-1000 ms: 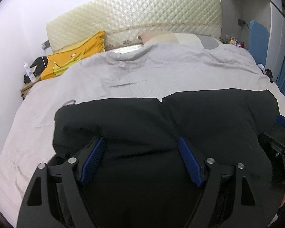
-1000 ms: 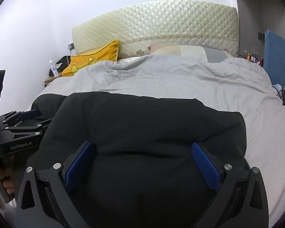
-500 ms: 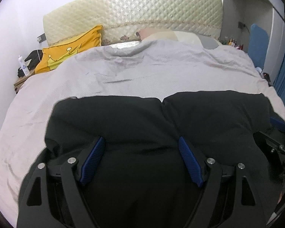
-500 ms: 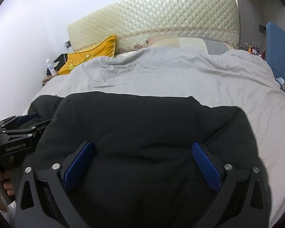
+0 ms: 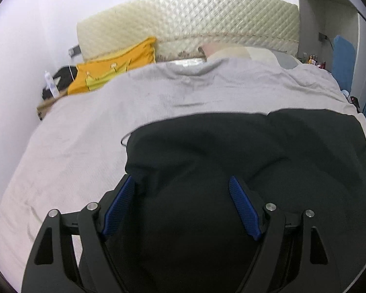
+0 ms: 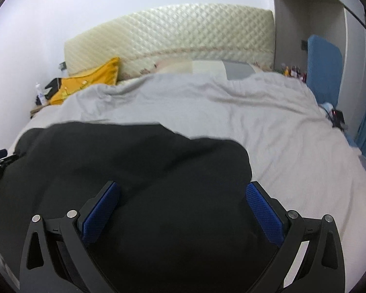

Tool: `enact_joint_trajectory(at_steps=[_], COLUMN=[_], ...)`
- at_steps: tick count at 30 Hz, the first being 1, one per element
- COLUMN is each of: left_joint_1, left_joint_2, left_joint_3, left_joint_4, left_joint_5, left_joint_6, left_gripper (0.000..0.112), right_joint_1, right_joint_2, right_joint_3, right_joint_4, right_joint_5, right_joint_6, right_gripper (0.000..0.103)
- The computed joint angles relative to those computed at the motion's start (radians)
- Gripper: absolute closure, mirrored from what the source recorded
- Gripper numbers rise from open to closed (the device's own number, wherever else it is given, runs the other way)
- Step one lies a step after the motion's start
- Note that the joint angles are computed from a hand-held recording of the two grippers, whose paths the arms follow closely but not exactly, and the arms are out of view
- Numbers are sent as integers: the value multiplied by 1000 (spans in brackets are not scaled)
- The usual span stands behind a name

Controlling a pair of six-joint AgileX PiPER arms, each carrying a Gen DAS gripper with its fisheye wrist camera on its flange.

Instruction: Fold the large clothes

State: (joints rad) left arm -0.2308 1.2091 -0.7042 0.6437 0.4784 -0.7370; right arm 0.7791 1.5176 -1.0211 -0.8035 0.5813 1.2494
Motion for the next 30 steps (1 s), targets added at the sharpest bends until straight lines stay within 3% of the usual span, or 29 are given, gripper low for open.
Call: enact_joint_trajectory(at_steps=[9,13,16,20,23,25,30], left_joint_1=[-32,-16,5,-21,-127,-218,-503], left_joint_2=[60,35,2,-89,-186,-249,-390], left_joint_3=[34,45,34,-14,-53,-98,-226], left_joint_4=[116,60,-88,-246,-180,-135,-29], left_joint_5=[-40,-55,-29,98,233,341,600], left_joint_6=[-128,-80,43,143,27,-45,-211], left_gripper=[30,29,26,26,22,14,9], right_joint_1=[13,25,30,62,124,188,419], right_joint_2=[37,7,-37,-113,-169,-204,-247], right_joint_3=[26,36,26,-21,-81,-133,-313], right_joint_4=[-58,-42,31,57,55,31,-73], right_joint_5=[-4,27,72,157,256,340,609], right_joint_6=[86,103,72,40,47,62,102], right_gripper=[0,0,0,0,0,0,0])
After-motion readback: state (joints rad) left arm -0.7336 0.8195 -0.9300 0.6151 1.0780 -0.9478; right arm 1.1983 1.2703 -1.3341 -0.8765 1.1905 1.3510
